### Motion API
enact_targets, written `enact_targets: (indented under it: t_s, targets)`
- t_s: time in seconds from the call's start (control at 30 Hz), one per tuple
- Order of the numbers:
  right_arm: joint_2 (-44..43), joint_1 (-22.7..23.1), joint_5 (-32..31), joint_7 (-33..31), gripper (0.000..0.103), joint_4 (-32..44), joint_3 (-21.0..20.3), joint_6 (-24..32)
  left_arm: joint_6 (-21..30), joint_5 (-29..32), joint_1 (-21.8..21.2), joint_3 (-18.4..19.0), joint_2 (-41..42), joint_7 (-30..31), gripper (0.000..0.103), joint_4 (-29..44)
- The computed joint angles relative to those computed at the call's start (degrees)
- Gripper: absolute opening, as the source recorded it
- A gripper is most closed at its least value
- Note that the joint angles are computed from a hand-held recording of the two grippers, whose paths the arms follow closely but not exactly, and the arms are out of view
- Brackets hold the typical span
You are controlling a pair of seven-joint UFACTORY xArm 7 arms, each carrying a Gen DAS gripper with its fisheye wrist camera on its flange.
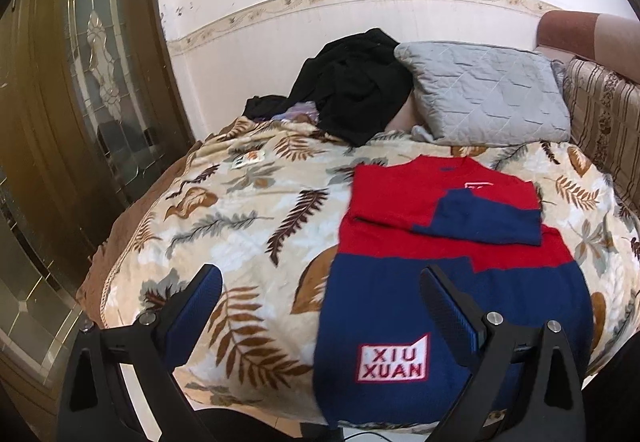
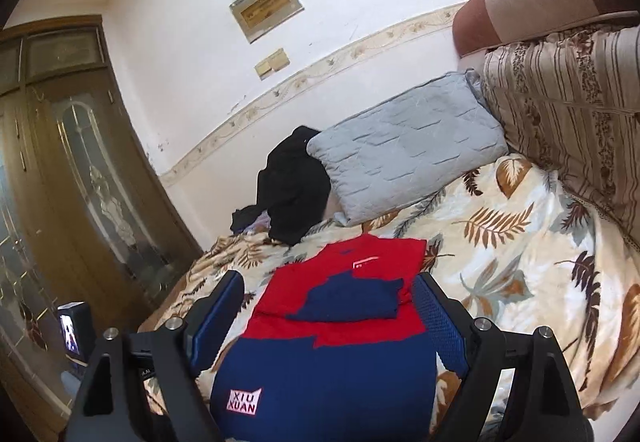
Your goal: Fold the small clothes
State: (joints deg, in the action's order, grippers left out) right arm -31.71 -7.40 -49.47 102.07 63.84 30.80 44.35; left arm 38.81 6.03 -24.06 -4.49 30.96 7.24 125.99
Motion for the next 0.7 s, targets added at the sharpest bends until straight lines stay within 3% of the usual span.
enact_targets:
  t_s: [0.37, 0.7]
  targets:
    - [5.40, 2.15, -1.44, -1.98, 0.089, 2.81, 0.74, 0.15, -1.16, 1.50, 0.62, 1.06, -0.92, -2.58, 0.099, -1.26]
    - [11.14, 8.89, -5.82, -2.44, 0.089, 7.19, -1.82, 2.88, -2.85, 1.66, 0.98, 0.58, -2.70, -2.37, 0.099, -3.35]
